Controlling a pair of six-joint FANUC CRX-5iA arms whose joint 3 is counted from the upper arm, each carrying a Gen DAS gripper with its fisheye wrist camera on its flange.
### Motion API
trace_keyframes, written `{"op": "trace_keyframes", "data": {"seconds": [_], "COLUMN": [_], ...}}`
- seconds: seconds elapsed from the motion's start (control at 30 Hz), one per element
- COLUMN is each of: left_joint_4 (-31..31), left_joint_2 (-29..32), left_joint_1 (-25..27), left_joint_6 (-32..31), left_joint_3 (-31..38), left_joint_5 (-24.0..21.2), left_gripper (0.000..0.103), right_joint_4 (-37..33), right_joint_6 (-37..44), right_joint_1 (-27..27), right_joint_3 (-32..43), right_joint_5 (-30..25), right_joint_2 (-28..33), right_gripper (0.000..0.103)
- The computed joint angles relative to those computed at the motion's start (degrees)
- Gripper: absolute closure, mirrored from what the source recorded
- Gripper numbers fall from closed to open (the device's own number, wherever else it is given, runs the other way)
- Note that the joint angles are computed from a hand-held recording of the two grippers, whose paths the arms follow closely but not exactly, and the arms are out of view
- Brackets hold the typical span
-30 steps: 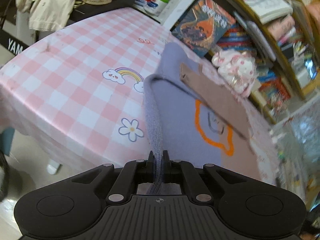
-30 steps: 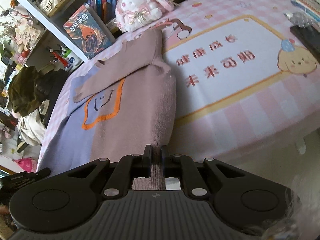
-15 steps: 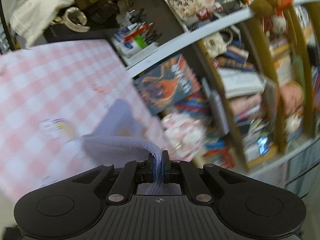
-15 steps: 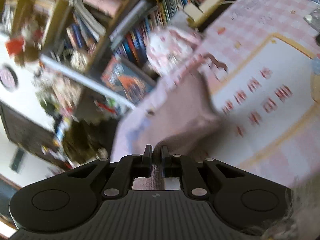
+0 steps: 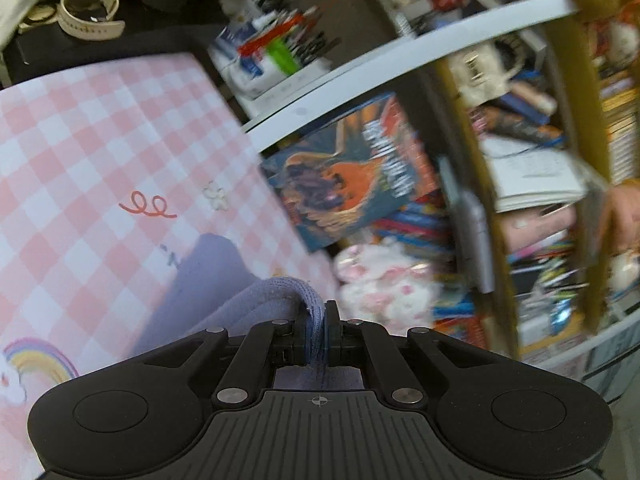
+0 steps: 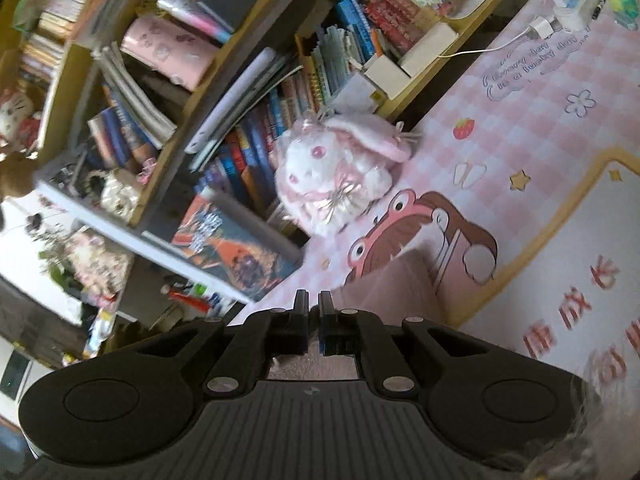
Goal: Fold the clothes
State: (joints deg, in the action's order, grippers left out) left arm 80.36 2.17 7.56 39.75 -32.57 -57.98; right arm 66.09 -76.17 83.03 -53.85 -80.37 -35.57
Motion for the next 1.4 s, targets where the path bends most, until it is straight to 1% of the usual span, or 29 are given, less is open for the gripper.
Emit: {"op": "trace_keyframes", "data": {"seconds": [0.03, 0.13, 0.17, 0.2, 0.23, 0.27, 0.3, 0.33, 0.37, 0.43, 0.47, 0.57, 0.67, 0.7, 0.73, 0.77, 0.8, 0.83, 0.9, 0.97, 1.03, 1.07, 1.13, 1.2, 1.27, 1.37, 1.4], "left_joint_4": [-2.0, -9.1, -11.5, -14.0, -16.6, -17.2, -17.6, -17.3, -16.9, -18.3, -19.0, -22.6, -24.6, -25.7, -28.2, -29.6, -30.1, -27.8, -18.0, -14.8, -19.2, -22.5, -26.9, -26.7, -26.5, -24.6, -23.7], "left_joint_2": [1.2, 4.9, 5.3, 5.7, 6.1, 5.9, 5.6, 5.2, 4.9, 4.7, 4.6, 3.8, 3.2, 3.2, 3.4, 3.8, 3.8, 3.3, 0.8, 0.5, 2.8, 4.6, 7.0, 7.1, 7.2, 7.1, 7.3], "left_joint_1": [-0.3, -0.5, -0.4, -0.3, -0.2, -0.1, 0.1, 0.3, 0.3, 0.2, 0.2, -1.9, -5.2, -6.2, -6.9, -7.0, -6.9, -6.8, -6.0, -5.3, -5.5, -5.5, -5.8, -5.8, -5.9, -5.5, -5.4], "left_joint_6": [1.1, 4.0, 4.2, 4.5, 4.9, 3.1, 1.3, -1.7, -4.1, -9.2, -11.7, -20.2, -27.8, -29.3, -29.6, -29.5, -29.0, -29.9, -33.9, -33.9, -29.5, -27.0, -23.2, -23.6, -24.0, -24.8, -25.3], "left_joint_3": [1.4, 6.0, 7.2, 8.3, 9.5, 9.6, 9.8, 9.4, 9.0, 9.3, 9.5, 9.9, 9.6, 9.7, 10.3, 10.9, 11.2, 10.5, 7.2, 6.5, 8.6, 10.3, 12.4, 12.2, 12.0, 11.7, 11.6], "left_joint_5": [0.6, 2.3, 3.4, 4.4, 5.5, 6.4, 7.4, 8.5, 9.1, 8.8, 8.7, 10.8, 14.6, 15.9, 16.6, 16.3, 15.9, 16.0, 14.9, 13.7, 14.4, 14.2, 14.4, 14.5, 14.7, 13.9, 13.5], "left_gripper": [0.096, 0.083, 0.069, 0.058, 0.055, 0.051, 0.051, 0.051, 0.051, 0.051, 0.051, 0.051, 0.051, 0.054, 0.059, 0.093, 0.099, 0.099, 0.099, 0.099, 0.099, 0.098, 0.098, 0.092, 0.092, 0.092, 0.097], "right_joint_4": [-0.5, -1.9, -2.9, -4.0, -5.3, -6.7, -8.1, -8.6, -9.6, -12.1, -13.2, -17.4, -20.2, -20.8, -21.5, -22.1, -22.7, -22.7, -19.1, -15.3, -14.3, -15.2, -17.8, -20.9, -21.6, -22.1, -21.9], "right_joint_6": [1.4, 5.4, 7.6, 9.9, 12.1, 14.2, 16.4, 17.6, 20.1, 26.0, 29.3, 42.3, 50.1, 51.6, 52.7, 53.4, 53.9, 53.7, 49.0, 42.4, 38.3, 38.0, 39.7, 42.0, 42.0, 43.8, 43.7], "right_joint_1": [-2.3, -8.5, -10.0, -11.5, -12.5, -13.3, -14.2, -14.7, -15.4, -16.9, -17.6, -20.5, -22.5, -23.0, -23.5, -23.8, -24.1, -24.1, -21.9, -18.4, -16.1, -16.5, -18.7, -20.6, -21.1, -21.1, -21.0], "right_joint_3": [0.1, 0.5, 0.9, 1.3, 1.9, 2.5, 3.1, 3.1, 3.7, 5.2, 6.1, 10.4, 13.3, 14.0, 14.5, 14.7, 14.8, 14.7, 13.1, 10.9, 10.0, 9.9, 9.8, 10.6, 10.8, 11.5, 11.5], "right_joint_5": [1.9, 6.2, 6.8, 7.1, 7.5, 7.8, 8.0, 8.8, 9.8, 11.7, 12.7, 14.9, 15.3, 15.4, 15.5, 15.8, 16.2, 16.5, 14.5, 11.2, 8.5, 8.8, 11.3, 13.1, 13.9, 13.5, 13.4], "right_joint_2": [0.3, 1.8, 2.6, 3.5, 4.1, 4.6, 5.2, 5.4, 6.1, 7.9, 9.3, 14.5, 19.0, 20.1, 21.0, 21.4, 21.7, 21.6, 19.5, 16.8, 15.5, 15.5, 16.6, 18.6, 19.2, 19.3, 19.0], "right_gripper": [0.099, 0.102, 0.102, 0.1, 0.098, 0.098, 0.098, 0.097, 0.094, 0.056, 0.055, 0.055, 0.056, 0.058, 0.064, 0.074, 0.097, 0.097, 0.097, 0.097, 0.097, 0.097, 0.097, 0.097, 0.097, 0.097, 0.097]}}
